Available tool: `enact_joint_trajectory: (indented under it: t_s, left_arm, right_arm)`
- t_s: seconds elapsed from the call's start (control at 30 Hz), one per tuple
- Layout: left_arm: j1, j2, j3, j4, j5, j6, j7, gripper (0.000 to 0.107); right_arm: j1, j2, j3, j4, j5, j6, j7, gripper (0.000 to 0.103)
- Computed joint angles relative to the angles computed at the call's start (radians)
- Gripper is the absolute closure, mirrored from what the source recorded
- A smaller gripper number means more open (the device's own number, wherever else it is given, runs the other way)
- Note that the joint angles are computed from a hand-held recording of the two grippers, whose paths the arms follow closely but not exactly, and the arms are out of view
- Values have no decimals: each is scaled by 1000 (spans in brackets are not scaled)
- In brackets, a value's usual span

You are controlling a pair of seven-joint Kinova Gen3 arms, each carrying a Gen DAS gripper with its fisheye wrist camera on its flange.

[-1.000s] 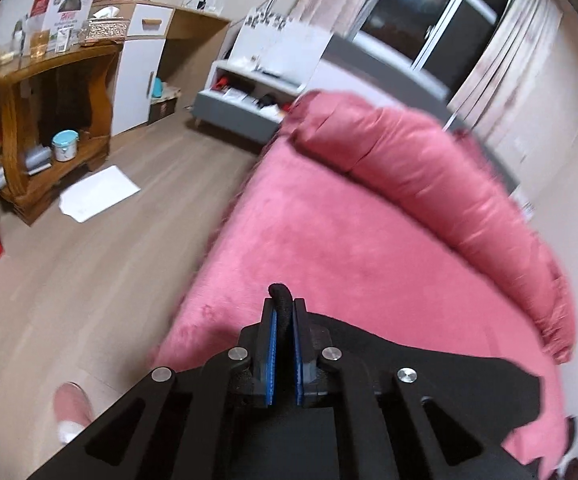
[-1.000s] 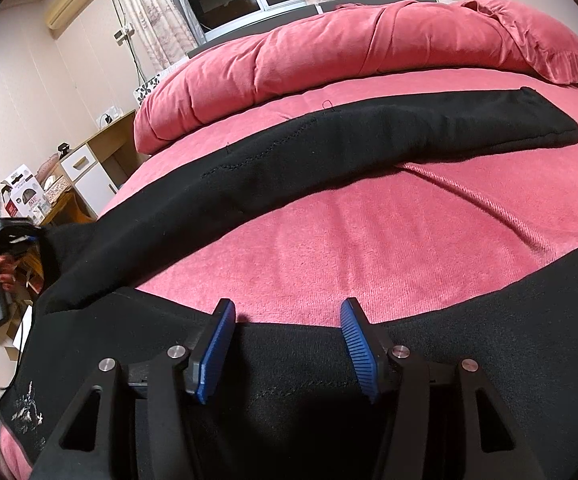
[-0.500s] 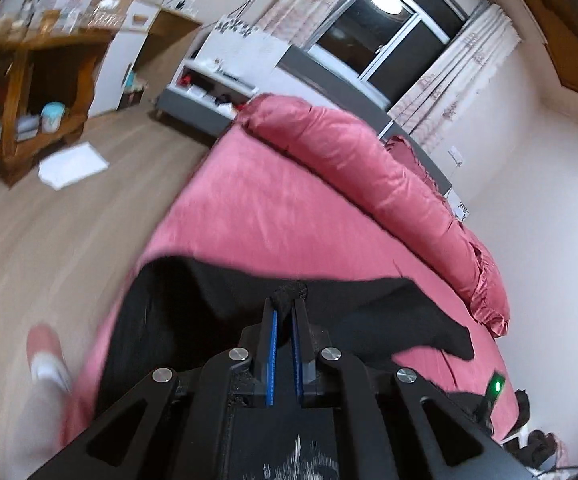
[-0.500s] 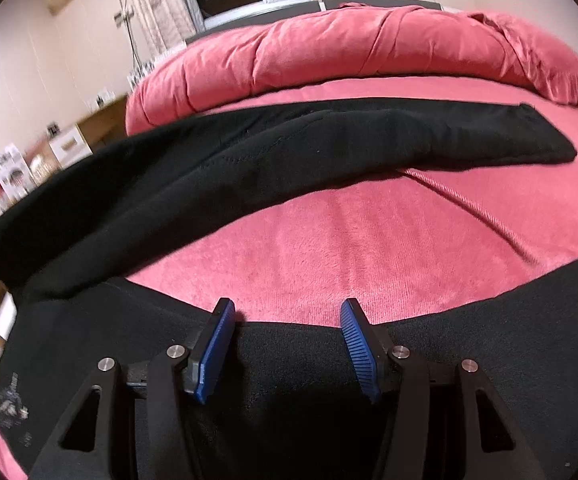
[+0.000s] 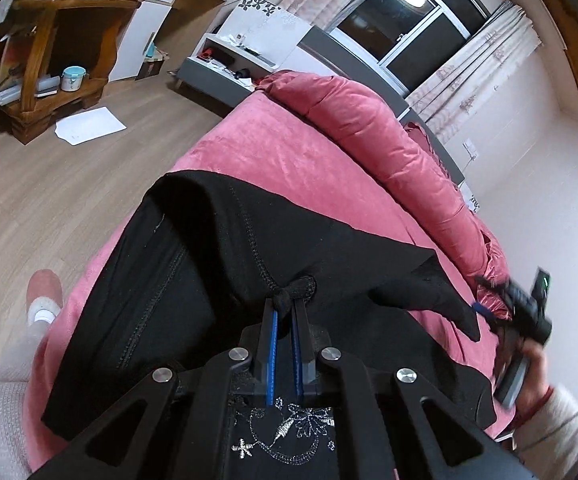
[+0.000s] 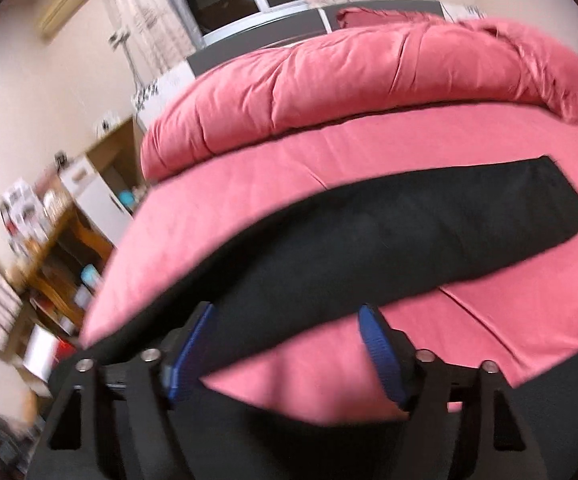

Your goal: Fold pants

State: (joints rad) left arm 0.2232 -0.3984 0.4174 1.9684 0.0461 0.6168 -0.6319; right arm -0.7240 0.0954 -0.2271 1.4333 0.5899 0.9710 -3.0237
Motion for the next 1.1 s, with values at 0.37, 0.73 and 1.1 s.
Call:
enact_joint_trajectory:
  t_s: [0.37,0.73,1.1]
  left_arm:
    - [-1,-1,5,-13,-6,31,0,102]
    - [-51,-21,-127,-54,3,-68,-5,102]
    - [-86,-206,-146,95,133,58,41,102]
  right_arm:
    - [110,283,107,-328,-336,39,173,33]
    - [427,67,-329,-84,-186,-142,139,95]
    - [753,-273,-834,404,-129,-369,-295,94]
